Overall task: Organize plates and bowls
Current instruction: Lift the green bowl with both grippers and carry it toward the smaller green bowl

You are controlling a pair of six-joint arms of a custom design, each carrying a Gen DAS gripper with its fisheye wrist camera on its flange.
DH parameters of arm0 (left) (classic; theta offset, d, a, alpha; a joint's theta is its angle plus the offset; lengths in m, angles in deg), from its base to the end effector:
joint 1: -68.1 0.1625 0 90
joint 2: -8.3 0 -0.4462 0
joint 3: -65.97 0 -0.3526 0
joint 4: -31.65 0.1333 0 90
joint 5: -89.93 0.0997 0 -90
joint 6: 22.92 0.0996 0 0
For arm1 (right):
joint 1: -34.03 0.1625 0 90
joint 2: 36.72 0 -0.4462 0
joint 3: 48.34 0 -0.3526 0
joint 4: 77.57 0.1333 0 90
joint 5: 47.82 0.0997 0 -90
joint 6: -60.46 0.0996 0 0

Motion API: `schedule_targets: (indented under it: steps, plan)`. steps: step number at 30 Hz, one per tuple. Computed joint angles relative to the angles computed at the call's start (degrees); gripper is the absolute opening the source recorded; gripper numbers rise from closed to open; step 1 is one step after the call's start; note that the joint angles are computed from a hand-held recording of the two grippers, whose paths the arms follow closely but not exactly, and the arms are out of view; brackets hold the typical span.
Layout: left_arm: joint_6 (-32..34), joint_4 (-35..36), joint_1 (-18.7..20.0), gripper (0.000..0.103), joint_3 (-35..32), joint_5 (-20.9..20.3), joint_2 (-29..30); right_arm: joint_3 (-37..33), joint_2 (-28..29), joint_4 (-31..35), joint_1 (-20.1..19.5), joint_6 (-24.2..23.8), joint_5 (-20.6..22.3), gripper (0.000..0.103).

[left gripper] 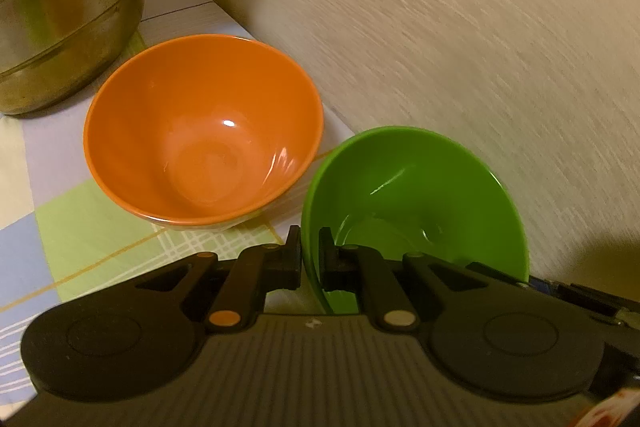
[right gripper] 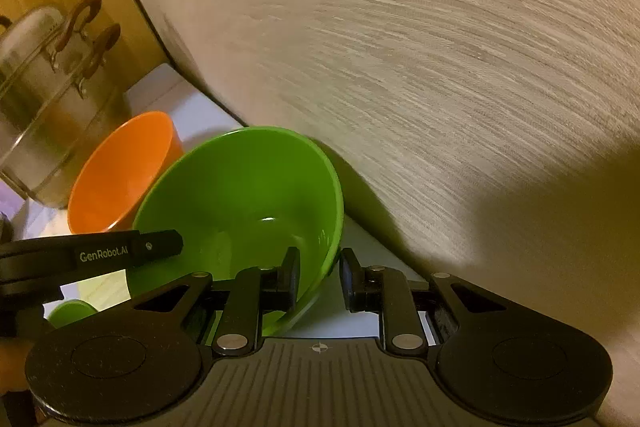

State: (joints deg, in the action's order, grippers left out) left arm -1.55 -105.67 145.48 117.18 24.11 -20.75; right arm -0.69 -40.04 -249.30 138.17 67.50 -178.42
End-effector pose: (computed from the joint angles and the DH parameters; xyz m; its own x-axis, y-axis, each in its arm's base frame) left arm -0.0148 -0.8631 0.2063 -0.7924 0.3492 -0.5002 0.5224 0.8118 -0.2608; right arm 0.2674 -0.7812 -0.0576 -0.8503 0.2907 0.4386 -0.0905 0.7403 -0.6662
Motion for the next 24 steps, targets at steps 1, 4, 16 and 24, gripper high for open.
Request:
schedule_targets:
  steps: [1,4,16,24]
  plan:
    - [-0.07,0.03,0.0,0.007,-0.03,0.02,0.01,-0.43,0.2,0.38,0.01,-0.09,-0.14,0.021]
    - [0.15,0.08,-0.08,0.007,-0.04,0.26,0.03,-1.57,0.78,1.26,0.12,-0.85,-0.64,0.021]
    - [-0.08,-1.17,-0.35,0.006,2.02,0.25,-1.08,-3.99,1.5,4.29,0.39,-0.92,-1.59,0.019]
    - [-0.25,-2.58,-0.97,0.006,4.87,-0.02,-3.44,-2.8,0.92,1.53,1.39,-2.62,-2.16,0.019]
